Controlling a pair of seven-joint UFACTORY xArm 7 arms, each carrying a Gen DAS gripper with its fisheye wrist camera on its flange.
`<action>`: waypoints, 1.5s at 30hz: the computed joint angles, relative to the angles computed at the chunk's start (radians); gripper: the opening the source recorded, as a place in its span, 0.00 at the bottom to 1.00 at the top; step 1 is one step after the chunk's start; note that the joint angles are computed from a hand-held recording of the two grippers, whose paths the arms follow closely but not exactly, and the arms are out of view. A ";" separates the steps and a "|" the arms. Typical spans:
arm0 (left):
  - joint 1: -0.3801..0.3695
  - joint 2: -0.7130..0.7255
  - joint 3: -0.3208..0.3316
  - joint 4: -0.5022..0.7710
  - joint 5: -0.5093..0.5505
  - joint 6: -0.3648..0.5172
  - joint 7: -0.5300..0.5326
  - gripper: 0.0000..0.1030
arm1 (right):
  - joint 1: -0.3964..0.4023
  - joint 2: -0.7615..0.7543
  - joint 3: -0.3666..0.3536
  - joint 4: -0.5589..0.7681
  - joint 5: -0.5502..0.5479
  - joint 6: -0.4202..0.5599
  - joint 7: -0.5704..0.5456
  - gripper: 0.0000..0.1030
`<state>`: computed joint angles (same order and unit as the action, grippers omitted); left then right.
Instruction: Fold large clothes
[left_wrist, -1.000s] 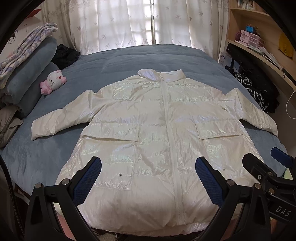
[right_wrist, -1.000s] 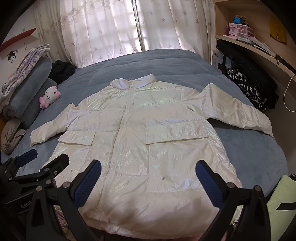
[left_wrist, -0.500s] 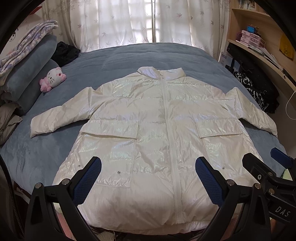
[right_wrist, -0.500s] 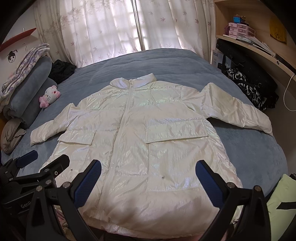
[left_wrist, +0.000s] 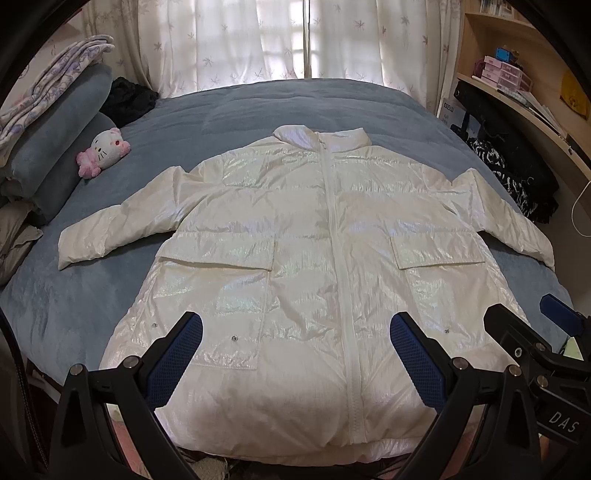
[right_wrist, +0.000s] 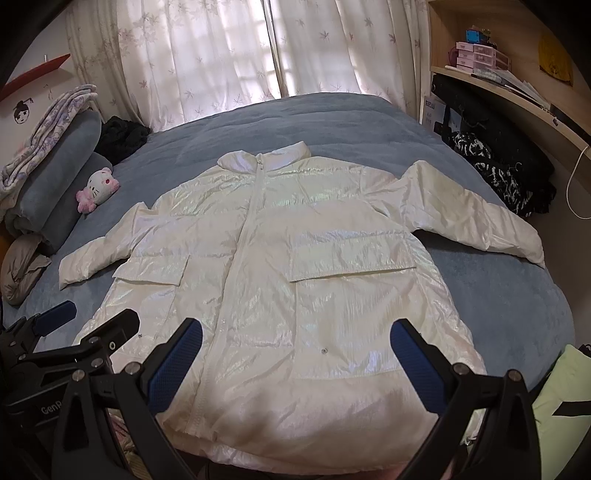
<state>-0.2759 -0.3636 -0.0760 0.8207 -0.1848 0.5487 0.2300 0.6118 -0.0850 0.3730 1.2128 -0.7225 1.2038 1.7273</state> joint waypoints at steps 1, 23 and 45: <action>0.000 0.004 0.001 0.005 0.000 0.002 0.001 0.97 | -0.001 0.004 -0.001 0.004 -0.002 0.000 -0.002 0.99; 0.002 0.043 -0.018 0.040 0.025 0.003 -0.020 0.98 | -0.003 -0.001 -0.001 -0.032 -0.013 -0.033 0.004 0.99; -0.103 0.270 -0.041 0.360 -0.147 -0.100 0.133 0.98 | -0.152 -0.124 -0.005 0.053 -0.055 0.076 -0.192 0.99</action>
<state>-0.3787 -0.0934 -0.1172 1.1803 -0.3317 0.4484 0.3630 0.4597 -0.2090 0.3676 1.2654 -0.7780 1.2802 1.5355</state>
